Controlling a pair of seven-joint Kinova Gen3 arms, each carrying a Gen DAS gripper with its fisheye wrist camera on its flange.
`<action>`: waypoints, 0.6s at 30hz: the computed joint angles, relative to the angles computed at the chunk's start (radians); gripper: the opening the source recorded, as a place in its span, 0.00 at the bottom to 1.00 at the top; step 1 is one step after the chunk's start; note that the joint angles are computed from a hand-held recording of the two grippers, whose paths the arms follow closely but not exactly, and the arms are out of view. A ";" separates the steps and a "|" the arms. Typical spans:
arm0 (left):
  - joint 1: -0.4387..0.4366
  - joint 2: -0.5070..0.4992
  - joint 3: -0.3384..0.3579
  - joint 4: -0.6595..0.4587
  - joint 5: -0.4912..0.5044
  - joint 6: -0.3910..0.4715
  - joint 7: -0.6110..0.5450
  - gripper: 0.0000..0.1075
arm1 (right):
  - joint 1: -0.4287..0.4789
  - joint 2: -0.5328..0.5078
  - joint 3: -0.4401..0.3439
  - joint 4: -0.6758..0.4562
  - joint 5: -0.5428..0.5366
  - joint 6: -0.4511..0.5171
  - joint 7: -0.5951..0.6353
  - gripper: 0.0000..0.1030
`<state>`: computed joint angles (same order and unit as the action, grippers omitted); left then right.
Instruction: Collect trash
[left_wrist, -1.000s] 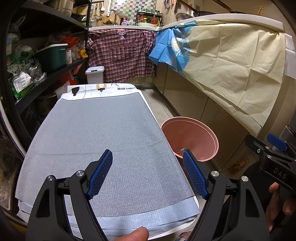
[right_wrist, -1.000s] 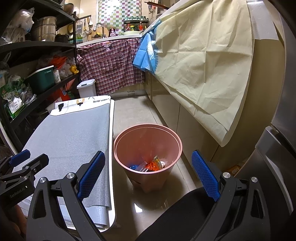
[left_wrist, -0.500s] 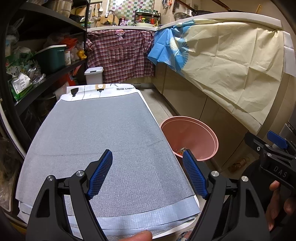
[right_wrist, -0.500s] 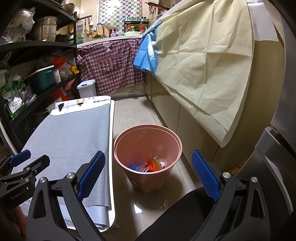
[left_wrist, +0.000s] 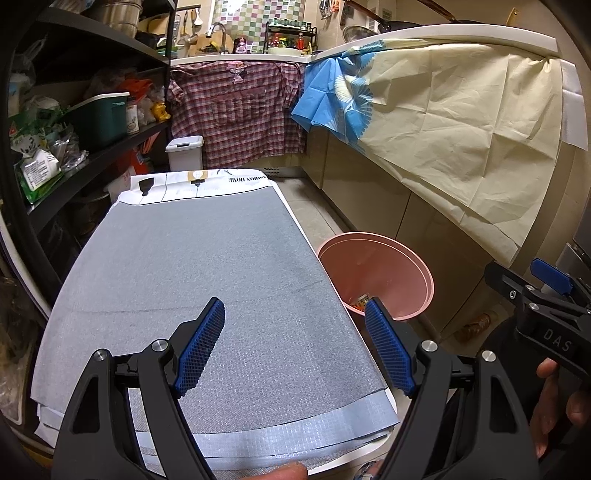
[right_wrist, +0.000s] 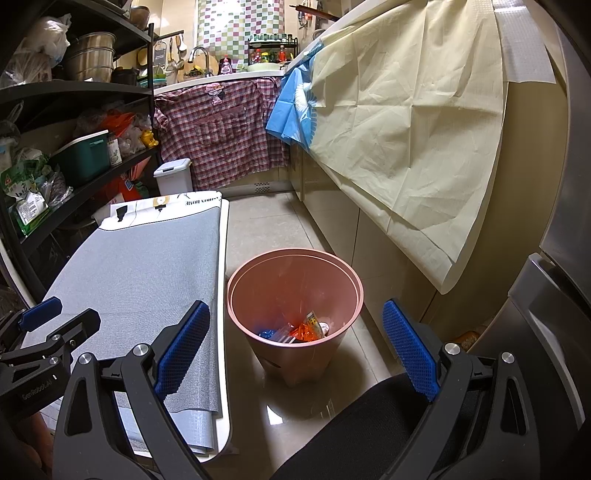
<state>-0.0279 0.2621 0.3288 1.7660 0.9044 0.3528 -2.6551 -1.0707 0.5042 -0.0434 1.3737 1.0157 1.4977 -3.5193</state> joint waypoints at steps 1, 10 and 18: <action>0.002 0.000 -0.001 0.000 -0.001 -0.001 0.002 0.71 | 0.000 0.000 0.000 0.000 0.000 0.000 0.000 0.90; 0.003 0.001 -0.004 -0.003 -0.004 0.006 0.008 0.71 | 0.000 0.002 0.000 -0.001 0.000 0.001 0.000 0.90; -0.004 0.005 0.000 -0.001 0.019 0.008 -0.022 0.71 | 0.000 0.002 0.000 -0.001 0.000 0.000 -0.001 0.90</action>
